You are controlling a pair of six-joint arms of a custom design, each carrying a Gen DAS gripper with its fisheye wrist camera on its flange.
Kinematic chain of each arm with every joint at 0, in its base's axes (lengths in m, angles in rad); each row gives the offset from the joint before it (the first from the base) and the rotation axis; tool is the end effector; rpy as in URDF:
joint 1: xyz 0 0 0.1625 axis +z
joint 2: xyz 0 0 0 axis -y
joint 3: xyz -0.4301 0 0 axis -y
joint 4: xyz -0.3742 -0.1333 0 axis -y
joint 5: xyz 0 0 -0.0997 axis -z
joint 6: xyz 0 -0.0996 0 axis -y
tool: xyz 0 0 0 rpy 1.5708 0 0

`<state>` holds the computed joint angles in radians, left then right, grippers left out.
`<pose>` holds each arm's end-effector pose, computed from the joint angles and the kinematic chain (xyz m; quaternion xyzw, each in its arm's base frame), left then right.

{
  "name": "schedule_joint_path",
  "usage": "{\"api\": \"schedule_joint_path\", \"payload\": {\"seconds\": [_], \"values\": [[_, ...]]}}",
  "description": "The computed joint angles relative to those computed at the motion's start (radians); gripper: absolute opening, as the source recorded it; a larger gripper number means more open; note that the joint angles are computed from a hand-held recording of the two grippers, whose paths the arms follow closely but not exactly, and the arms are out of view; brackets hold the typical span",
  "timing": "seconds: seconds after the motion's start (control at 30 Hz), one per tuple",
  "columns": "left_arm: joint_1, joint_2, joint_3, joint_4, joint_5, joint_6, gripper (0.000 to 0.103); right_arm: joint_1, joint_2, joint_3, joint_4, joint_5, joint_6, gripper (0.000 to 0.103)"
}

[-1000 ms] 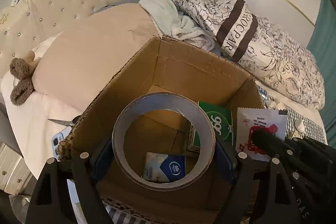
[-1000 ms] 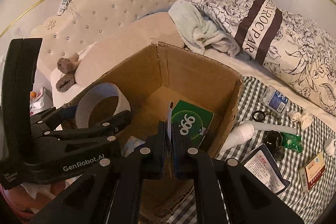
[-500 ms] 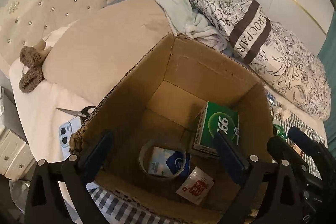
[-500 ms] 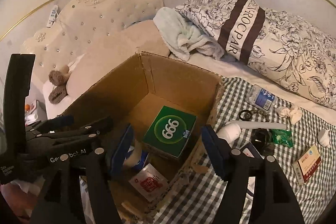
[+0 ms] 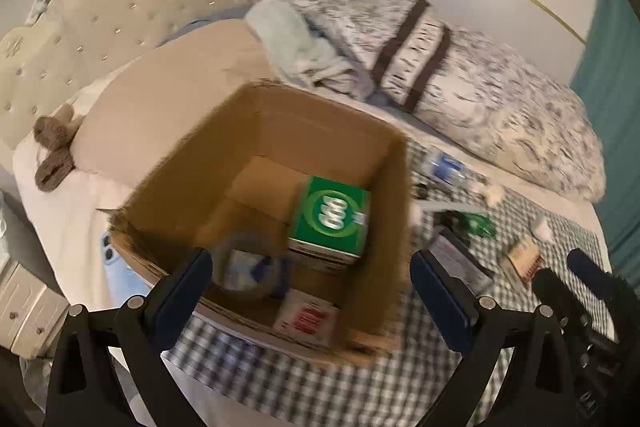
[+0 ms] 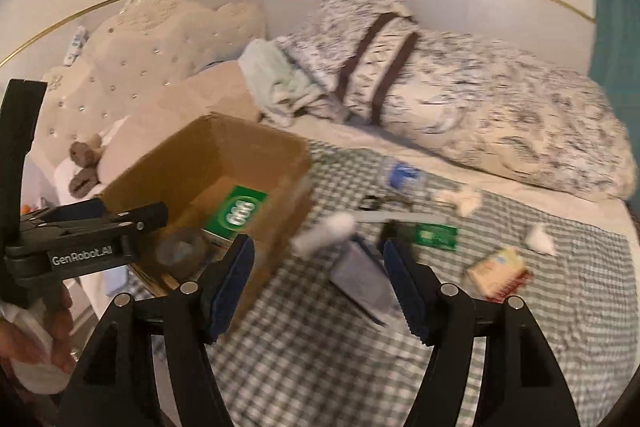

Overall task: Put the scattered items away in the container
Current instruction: 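Withdraw both open tools from the box back over the bed, then grasp the white Tissue Paper pack with the left tool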

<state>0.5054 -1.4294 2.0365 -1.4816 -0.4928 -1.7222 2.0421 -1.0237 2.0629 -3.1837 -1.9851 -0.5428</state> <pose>-0.2554 -0.3940 0.2747 -0.0944 0.8201 -0.4234 0.3732 0.3312 -0.4447 0.1848 0.4049 -0.8488 0.2697 0.2070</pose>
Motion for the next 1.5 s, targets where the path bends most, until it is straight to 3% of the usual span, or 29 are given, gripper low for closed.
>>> {"api": "schedule_joint_path", "payload": {"seconds": [0.33, 0.67, 1.03, 1.33, 1.5], "values": [[-0.041, 0.181, -0.033, -0.237, -0.023, 0.190, 0.103, -0.114, -0.211, 0.126, -0.029, 0.016, 0.007, 0.069], [-0.016, 0.352, -0.064, -0.414, -0.073, 0.297, 0.103, -0.227, -0.296, 0.179, -0.031, 0.041, -0.009, 0.068], [0.070, 0.495, -0.132, -0.534, -0.061, 0.335, 0.103, -0.310, -0.235, 0.158, -0.087, 0.036, -0.024, 0.068], [0.177, 0.586, -0.193, -0.606, -0.037, 0.329, 0.103, -0.354, -0.124, 0.081, -0.100, 0.020, 0.019, 0.068], [0.226, 0.624, -0.208, -0.659, -0.029, 0.353, 0.103, -0.356, -0.054, 0.039, -0.136, -0.012, -0.006, 0.068]]}}
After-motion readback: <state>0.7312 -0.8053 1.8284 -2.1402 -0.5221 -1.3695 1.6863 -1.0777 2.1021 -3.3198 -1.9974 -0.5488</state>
